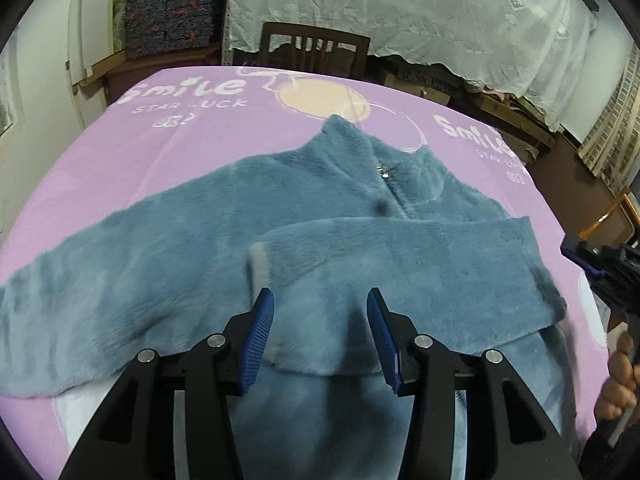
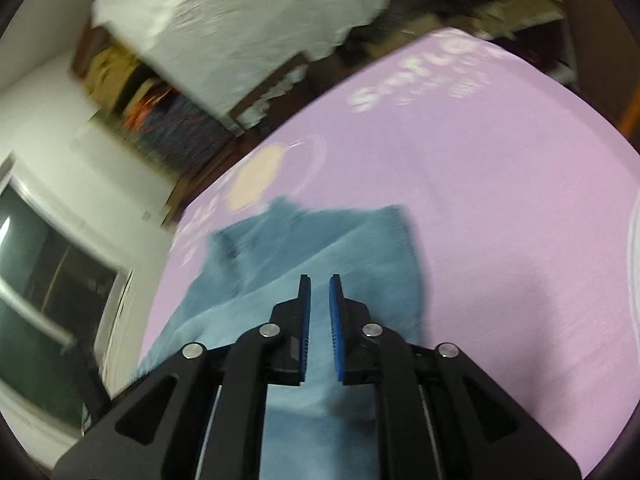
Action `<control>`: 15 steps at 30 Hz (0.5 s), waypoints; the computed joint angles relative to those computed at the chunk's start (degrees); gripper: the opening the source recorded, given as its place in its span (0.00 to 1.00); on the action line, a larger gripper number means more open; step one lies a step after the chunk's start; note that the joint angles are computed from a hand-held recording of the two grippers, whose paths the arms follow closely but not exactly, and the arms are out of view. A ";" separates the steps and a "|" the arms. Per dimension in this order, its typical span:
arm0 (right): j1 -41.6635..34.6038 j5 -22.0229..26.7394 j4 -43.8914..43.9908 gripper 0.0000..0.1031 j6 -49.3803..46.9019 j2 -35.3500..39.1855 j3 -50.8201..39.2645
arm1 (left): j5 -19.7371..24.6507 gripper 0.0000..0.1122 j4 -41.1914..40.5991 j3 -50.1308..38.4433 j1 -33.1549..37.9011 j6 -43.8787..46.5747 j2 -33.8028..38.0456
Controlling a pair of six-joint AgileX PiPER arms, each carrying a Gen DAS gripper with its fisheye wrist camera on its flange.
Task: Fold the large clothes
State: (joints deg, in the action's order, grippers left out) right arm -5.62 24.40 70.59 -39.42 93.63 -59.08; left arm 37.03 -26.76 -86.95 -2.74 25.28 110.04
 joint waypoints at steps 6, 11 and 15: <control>4.12 4.22 -10.75 0.09 10.06 5.82 -2.84 | 1.96 0.50 2.89 -1.68 1.20 -3.10 2.31; -1.65 10.52 -1.38 0.00 2.81 9.52 -2.22 | 0.93 0.53 5.18 -1.65 0.28 -4.22 2.59; -3.12 12.23 0.96 0.00 0.09 9.79 -1.54 | 0.98 0.53 3.85 -1.15 0.91 -3.55 2.29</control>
State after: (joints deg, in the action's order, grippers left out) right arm -8.74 36.63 71.55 -39.33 103.42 -60.63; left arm 38.00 -22.91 -88.10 -1.83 21.73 112.33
